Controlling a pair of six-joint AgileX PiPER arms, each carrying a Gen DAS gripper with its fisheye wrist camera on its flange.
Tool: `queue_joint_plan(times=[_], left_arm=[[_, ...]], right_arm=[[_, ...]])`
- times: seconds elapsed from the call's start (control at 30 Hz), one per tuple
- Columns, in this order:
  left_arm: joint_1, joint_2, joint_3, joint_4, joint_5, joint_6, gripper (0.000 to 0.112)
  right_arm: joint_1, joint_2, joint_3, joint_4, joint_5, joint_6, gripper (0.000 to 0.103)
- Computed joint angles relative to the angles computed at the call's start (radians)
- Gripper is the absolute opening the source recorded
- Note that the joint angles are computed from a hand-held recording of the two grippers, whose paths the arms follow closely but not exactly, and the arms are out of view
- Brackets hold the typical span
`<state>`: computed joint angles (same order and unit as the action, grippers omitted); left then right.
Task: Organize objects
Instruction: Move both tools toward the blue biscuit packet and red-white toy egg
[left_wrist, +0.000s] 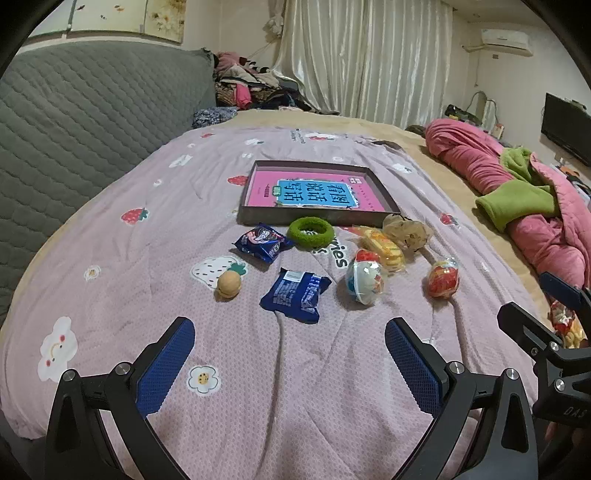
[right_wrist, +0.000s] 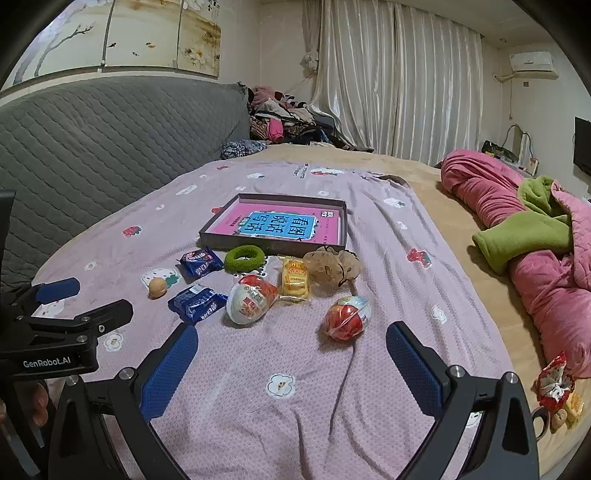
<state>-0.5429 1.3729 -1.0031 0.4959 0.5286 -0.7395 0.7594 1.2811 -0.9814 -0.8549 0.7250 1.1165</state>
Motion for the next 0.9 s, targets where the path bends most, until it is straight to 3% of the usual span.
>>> queue_joint_plan(times=[0.3,0.43,0.7,0.9], left_arm=[[0.0,-0.013,0.016,0.026,-0.005,-0.014,0.103],[0.024,0.005,0.014,-0.027,-0.024,0.037,0.103],[0.061,0.073,-0.002,-0.117,-0.061,0.132,0.103],[0.053,0.13,-0.025,-0.077,-0.07,0.114,0.103]], right_arm=[[0.02,-0.013,0.001,-0.028,0.025,0.001,0.103],[0.008,-0.008,0.009,-0.02,0.014,-0.001,0.103],[-0.067,0.013,0.034,0.012,-0.056,-0.025,0.103],[-0.11,0.036,0.043,0.032,-0.103,-0.049,0.103]])
